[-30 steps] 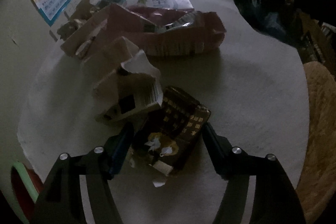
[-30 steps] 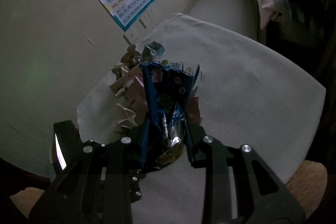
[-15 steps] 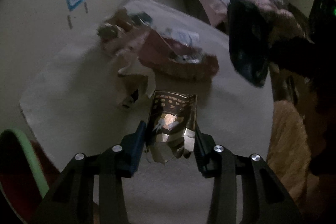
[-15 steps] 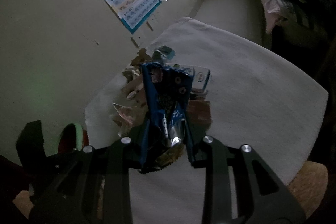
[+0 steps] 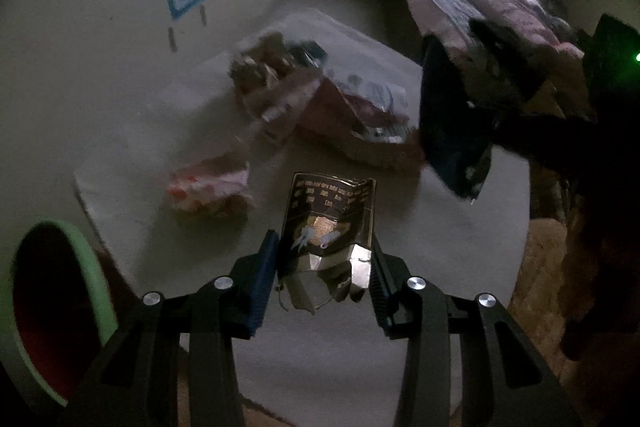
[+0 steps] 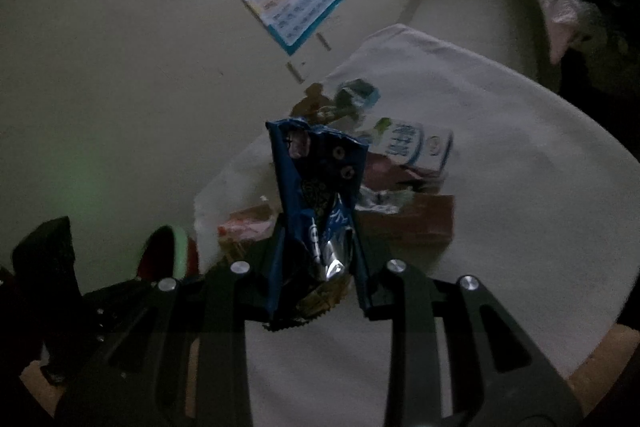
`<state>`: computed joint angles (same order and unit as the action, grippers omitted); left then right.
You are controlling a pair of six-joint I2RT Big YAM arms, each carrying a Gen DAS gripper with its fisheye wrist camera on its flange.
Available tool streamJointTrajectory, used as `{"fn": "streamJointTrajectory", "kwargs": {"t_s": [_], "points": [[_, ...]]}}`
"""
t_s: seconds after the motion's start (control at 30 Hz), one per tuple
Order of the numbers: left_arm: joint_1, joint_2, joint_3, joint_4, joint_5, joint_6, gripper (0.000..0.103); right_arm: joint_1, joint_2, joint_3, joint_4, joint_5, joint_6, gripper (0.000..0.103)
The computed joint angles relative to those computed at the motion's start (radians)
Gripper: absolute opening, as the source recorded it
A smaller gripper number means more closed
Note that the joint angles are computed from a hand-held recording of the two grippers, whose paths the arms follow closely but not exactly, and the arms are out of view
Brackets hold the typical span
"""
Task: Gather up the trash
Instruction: 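Carry both held items over the green bin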
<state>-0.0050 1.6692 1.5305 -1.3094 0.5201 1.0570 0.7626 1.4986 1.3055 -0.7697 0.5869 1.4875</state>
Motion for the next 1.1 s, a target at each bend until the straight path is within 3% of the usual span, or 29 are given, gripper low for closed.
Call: {"fn": "streamJointTrajectory", "kwargs": {"t_s": [0.2, 0.3, 0.43, 0.6, 0.77, 0.93, 1.1], "points": [[0.049, -0.049, 0.015, 0.153, -0.004, -0.219, 0.039, -0.04, 0.005, 0.008, 0.156, -0.098, -0.178, 0.029], [0.088, -0.039, 0.067, 0.185, -0.02, -0.321, 0.039, -0.054, 0.037, 0.065, 0.182, -0.156, -0.259, 0.029], [0.144, -0.015, 0.126, 0.234, -0.047, -0.438, 0.04, -0.065, 0.102, 0.17, 0.154, -0.231, -0.334, 0.029], [0.206, 0.045, 0.189, 0.275, -0.072, -0.502, 0.04, -0.063, 0.211, 0.311, 0.141, -0.299, -0.382, 0.029], [0.262, 0.137, 0.28, 0.305, -0.092, -0.512, 0.04, -0.07, 0.354, 0.483, 0.163, -0.372, -0.414, 0.029], [0.291, 0.261, 0.401, 0.27, -0.084, -0.488, 0.04, -0.074, 0.544, 0.771, 0.048, -0.431, -0.446, 0.029], [0.295, 0.363, 0.489, 0.24, -0.069, -0.493, 0.04, -0.081, 0.755, 1.124, -0.166, -0.477, -0.465, 0.032]]}}
